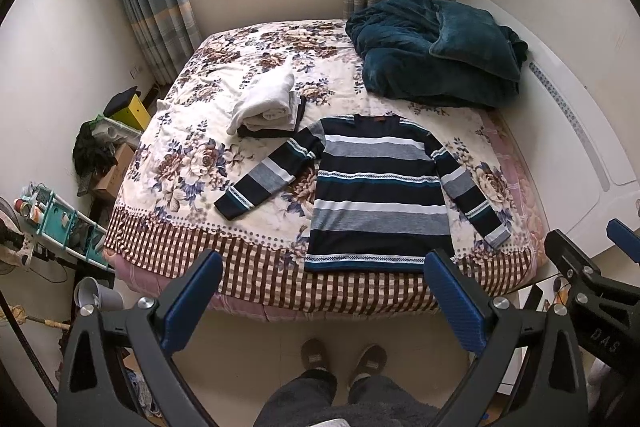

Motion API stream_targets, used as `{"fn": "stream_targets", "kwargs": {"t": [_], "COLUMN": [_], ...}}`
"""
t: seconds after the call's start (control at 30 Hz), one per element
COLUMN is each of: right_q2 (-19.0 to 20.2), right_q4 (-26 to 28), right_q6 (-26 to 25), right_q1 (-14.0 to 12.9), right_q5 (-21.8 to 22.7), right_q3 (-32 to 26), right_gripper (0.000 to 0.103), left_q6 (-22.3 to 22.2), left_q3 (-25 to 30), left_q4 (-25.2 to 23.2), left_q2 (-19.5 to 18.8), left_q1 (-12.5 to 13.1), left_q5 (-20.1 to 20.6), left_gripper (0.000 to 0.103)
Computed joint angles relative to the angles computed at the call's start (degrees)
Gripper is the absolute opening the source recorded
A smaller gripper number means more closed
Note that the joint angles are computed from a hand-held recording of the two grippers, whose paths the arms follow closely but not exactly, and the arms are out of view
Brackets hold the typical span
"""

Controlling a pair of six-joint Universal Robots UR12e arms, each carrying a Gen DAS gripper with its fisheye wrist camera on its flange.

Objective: Fold small clothes

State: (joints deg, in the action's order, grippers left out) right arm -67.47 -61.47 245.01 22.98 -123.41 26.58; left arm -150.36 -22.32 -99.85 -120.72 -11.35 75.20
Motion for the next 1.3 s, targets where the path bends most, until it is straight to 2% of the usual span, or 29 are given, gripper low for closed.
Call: {"fn": "stream_targets", "kwargs": {"t": [0.4, 0.5, 1.23, 1.3], "right_q2": [0.51, 0.42, 0.52, 0.80], "right_q4": [1.39, 1.52, 1.65, 2.02], "right_q6": [0.29, 0.13, 0.69, 0.80], "right_q1": [0.09, -0.03, 0.33, 0.38], "right_q5": [-0.48, -0.39, -0.73, -0.77], "right_q3": [-1.81, -2.03, -2.17, -2.80], "right_gripper": [0.103, 0.103, 0.103, 0.103], "left_q6": [-0.33, -0.52, -0.27, -0.26], "left_q3": [0.08, 1.73, -2.42, 0.59], "left_q4": [0.53, -0.19, 2.33, 0.75], "left_q2": [-0.04, -0.82, 1.30, -0.11], "left_q1": [-0.07, -0.31, 0.02, -0.20], "left_q5": [-0.08, 0.09, -0.28, -0.13], "left_gripper": [0.103, 0.103, 0.103, 0.103]}}
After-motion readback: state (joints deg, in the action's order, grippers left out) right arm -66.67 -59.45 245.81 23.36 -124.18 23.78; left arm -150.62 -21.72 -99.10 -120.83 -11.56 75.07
